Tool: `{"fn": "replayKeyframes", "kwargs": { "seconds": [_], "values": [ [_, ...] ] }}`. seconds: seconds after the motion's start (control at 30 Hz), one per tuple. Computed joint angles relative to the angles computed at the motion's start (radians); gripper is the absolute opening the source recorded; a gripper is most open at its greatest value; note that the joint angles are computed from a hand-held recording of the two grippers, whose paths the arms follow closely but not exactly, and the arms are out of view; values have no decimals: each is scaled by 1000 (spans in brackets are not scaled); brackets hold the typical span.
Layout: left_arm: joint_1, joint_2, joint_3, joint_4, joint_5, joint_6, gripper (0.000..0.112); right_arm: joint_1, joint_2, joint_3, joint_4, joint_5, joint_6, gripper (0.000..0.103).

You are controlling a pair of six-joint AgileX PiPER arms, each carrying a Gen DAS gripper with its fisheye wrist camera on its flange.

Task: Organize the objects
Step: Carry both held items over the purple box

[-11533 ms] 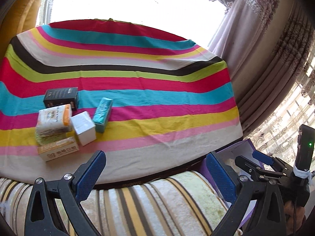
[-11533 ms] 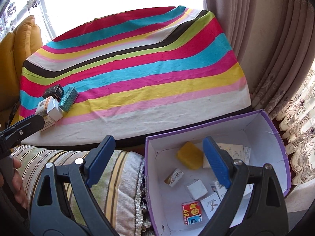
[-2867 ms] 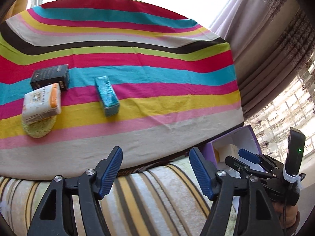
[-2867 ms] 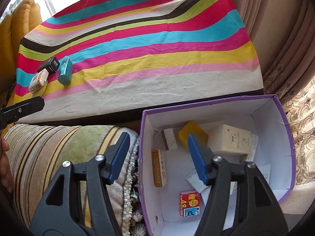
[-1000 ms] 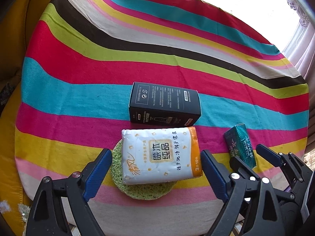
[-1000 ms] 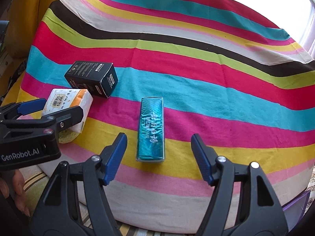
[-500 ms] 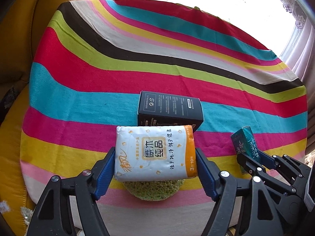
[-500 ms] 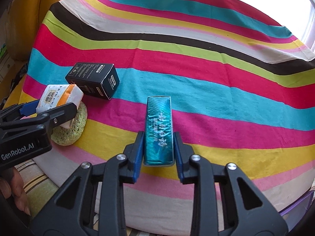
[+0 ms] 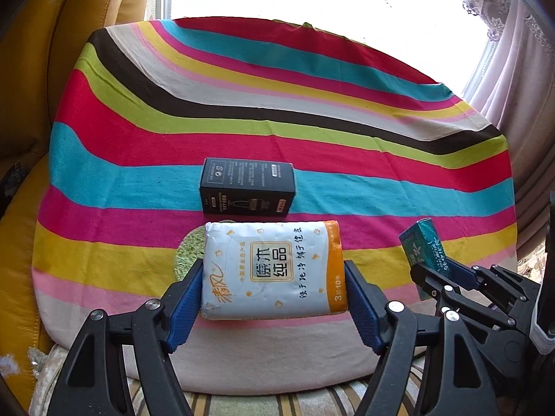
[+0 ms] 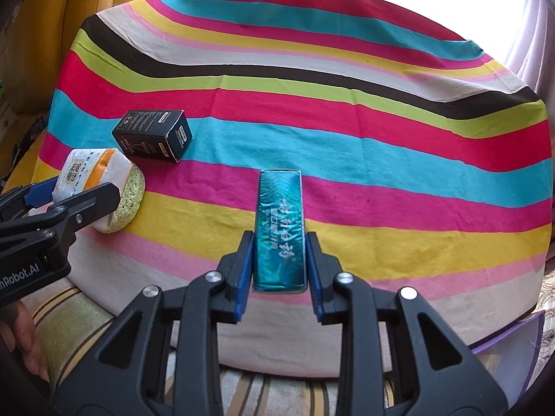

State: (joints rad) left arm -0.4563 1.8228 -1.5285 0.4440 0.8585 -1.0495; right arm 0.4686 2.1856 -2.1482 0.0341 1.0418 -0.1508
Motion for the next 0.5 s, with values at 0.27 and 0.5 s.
{"fn": "replayKeyframes", "kwargs": {
  "seconds": [0.27, 0.5],
  "values": [
    [-82, -5, -31, -1, 17, -6, 76, -47, -168, 242, 6, -92, -11, 32],
    [-145, 4, -67, 4, 43, -11, 76, -90, -273, 392, 30, -134, -32, 32]
  ]
}}
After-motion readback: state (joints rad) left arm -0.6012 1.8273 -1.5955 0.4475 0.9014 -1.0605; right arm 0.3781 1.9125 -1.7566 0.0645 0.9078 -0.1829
